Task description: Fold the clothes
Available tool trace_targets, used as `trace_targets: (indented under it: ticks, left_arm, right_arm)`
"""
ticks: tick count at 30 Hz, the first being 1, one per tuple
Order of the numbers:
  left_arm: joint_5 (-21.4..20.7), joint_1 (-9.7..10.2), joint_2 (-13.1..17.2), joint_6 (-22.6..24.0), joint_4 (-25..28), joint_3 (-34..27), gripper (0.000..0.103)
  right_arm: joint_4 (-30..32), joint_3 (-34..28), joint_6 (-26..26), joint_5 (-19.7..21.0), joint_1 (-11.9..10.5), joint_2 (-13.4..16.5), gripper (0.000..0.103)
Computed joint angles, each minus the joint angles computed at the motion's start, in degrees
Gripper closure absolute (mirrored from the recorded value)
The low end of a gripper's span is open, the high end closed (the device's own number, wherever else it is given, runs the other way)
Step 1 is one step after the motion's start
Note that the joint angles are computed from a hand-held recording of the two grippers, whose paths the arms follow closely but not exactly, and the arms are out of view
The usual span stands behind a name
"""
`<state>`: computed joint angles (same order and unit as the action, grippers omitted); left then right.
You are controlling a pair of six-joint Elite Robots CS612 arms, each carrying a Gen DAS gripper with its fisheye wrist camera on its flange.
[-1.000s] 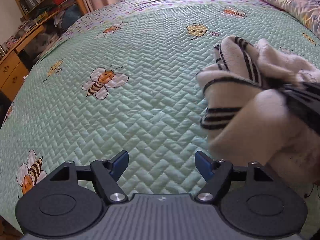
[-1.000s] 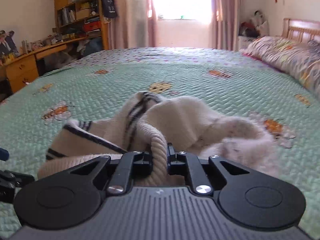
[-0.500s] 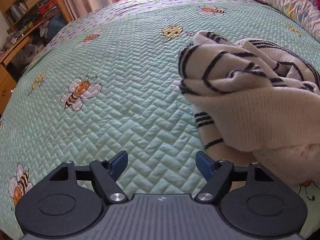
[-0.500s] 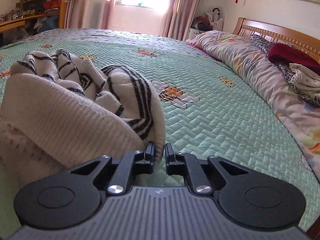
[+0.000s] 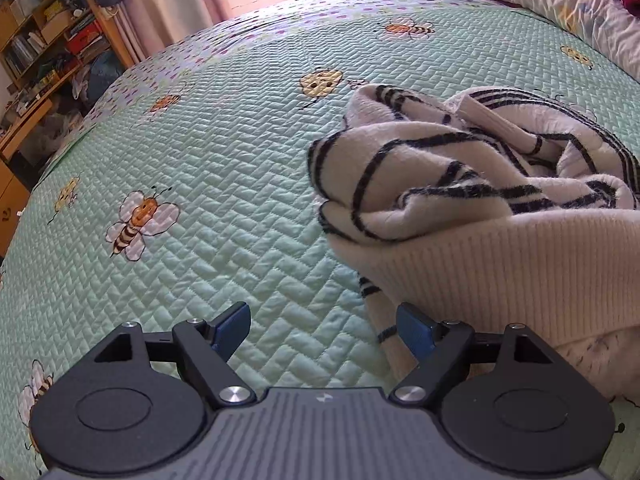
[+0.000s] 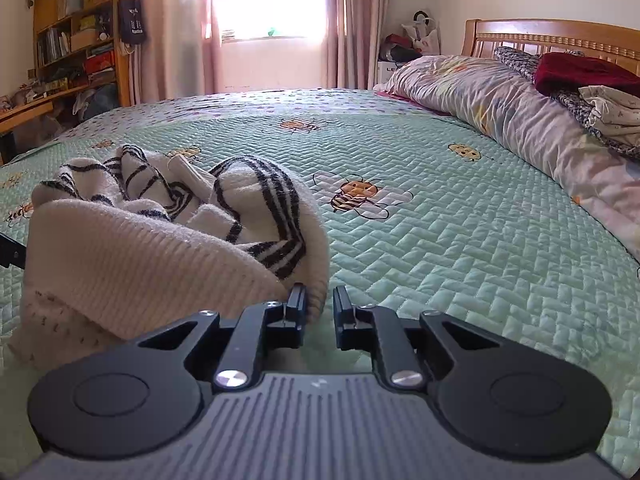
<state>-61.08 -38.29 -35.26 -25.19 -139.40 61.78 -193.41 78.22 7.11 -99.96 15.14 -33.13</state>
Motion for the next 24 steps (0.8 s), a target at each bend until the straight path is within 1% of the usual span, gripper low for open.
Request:
trace_targets:
  ticks: [3,5,6,8,10,15,18,19,21,22,24]
  left_arm:
    - [0.2,-0.19,0.7,0.3,0.9,-1.1,0.021]
    - [0.2,-0.26,1.1,0.4,1.6,-1.8,0.023]
    - [0.0,-0.26,1.3,0.4,1.9,-2.1,0.024]
    - [-0.6,-0.22,1.5,0.3,2.4,-2.6,0.033]
    - [-1.4,-0.18,1.8,0.3,2.8,-3.1,0.038]
    - [-1.5,-0.38,2.5,1.0,3.4,-4.3,0.049]
    - [-2.6,-0.32,3.0,1.3,3.7,-5.2,0.059]
    - [-3.3,-0.22,3.2,1.3,3.7,-5.6,0.065]
    - [-4.6,0.02,3.7,1.2,3.7,-6.3,0.079]
    - [-5.1,0.22,4.1,0.4,3.9,-6.9,0.094]
    - [-4.4,0.73,4.9,-3.0,4.8,-8.2,0.097]
  right_arm:
    - [-0.7,0.2,0.7,0.2,0.0,0.1,0.084]
    - [-1.0,0.3,1.4,0.3,-0.2,0.2,0.078]
    - [-1.2,0.4,1.8,0.4,-0.2,0.2,0.076]
    - [-1.6,0.6,2.7,0.7,-0.4,0.2,0.07]
    - [-1.9,0.9,3.5,0.7,-0.4,0.2,0.066]
    - [-2.4,1.1,4.4,1.1,-0.6,0.2,0.063]
    - [-2.7,1.2,5.1,1.0,-0.5,0.2,0.059]
    - [-2.6,1.2,5.3,0.9,-0.5,0.2,0.057]
    - [-2.8,1.3,5.8,0.9,-0.6,0.2,0.055]
    - [-2.8,1.3,6.1,1.0,-0.6,0.2,0.054]
    - [-2.8,1.4,6.7,1.3,-0.6,0.2,0.052]
